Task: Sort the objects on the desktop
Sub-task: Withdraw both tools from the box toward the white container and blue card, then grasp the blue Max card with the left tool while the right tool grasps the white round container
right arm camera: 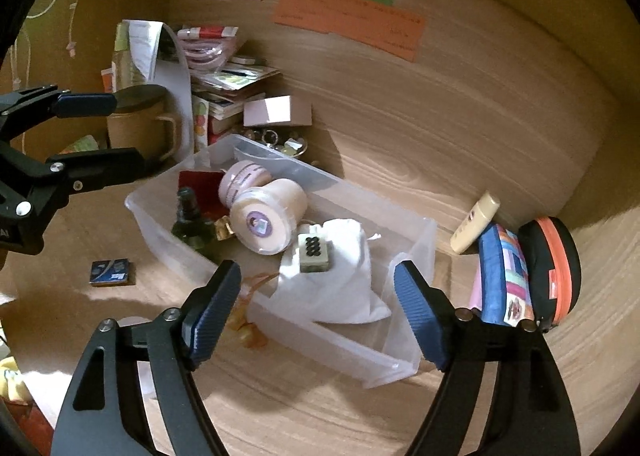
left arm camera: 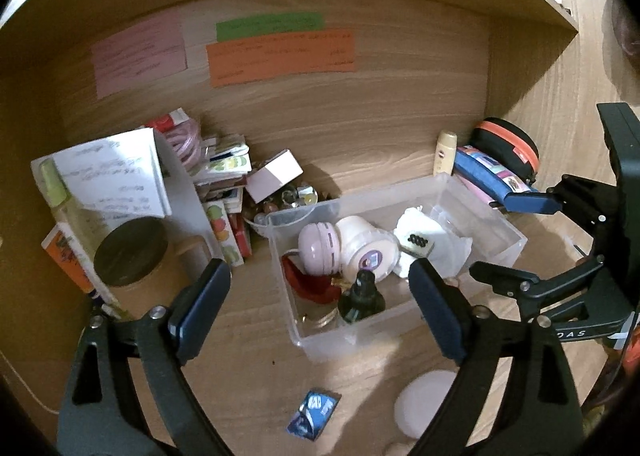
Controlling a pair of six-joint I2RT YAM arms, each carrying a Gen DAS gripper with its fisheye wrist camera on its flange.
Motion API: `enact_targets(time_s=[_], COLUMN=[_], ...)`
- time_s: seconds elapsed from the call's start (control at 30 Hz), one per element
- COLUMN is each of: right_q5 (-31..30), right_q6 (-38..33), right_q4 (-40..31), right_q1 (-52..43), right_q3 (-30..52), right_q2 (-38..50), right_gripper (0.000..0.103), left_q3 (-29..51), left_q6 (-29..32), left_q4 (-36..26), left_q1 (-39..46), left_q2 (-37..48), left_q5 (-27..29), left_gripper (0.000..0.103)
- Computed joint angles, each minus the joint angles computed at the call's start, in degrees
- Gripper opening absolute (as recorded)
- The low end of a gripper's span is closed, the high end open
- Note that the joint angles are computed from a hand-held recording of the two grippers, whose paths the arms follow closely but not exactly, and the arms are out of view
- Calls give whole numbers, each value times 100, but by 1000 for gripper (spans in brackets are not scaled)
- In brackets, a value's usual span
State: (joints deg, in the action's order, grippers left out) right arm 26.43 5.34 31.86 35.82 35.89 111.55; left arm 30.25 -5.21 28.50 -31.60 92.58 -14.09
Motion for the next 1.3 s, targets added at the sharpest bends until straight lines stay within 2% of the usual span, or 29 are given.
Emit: enact_targets(time_s=[0.3, 0.4, 0.57, 0.67, 0.77, 0.9, 0.97, 1.1, 1.23, 1.3], right_q5=[160, -107, -577, -625, -605, -391, -179, 125, -47, -107], right_q6=[343, 568, 1047, 1262, 1382, 1486, 1569, 1595, 1582, 1539], right_q4=[223, 281, 0, -138, 67, 367, 381, 302, 244, 152], right_q1=[467, 456, 237, 195, 292, 628, 878, 1446, 1691, 1749], right_q3=[-410, -550, -576, -537, -678, -864, -879, -755, -441, -207], right_q2=[-184, -272, -359, -275, -270, -281, -273, -127, 266, 538], right_gripper=[76, 76, 76, 75, 75, 74, 70, 70, 70, 70], left_q3=[-738, -965, -1362, -1583, -1771, -1975, -2118, -2341, -2422, -2293], left_q6=[-263, -337, -433, -455, -502, -535, -531, -547, -637, -669], left_q4=[216, 289, 437, 580, 681, 802, 947, 1308, 1791, 1833], left_q1=[-162, -176, -143, -33, 67, 143, 139, 122, 145, 235], left_q2=[-489, -661, -1035, -1166, -1191, -1078, -975, -646, -25, 294], left_q5=[-188, -198, -174, -62, 38, 163, 180, 318, 459, 565], left_gripper=[92, 92, 92, 93, 93, 93, 93, 93, 93, 93])
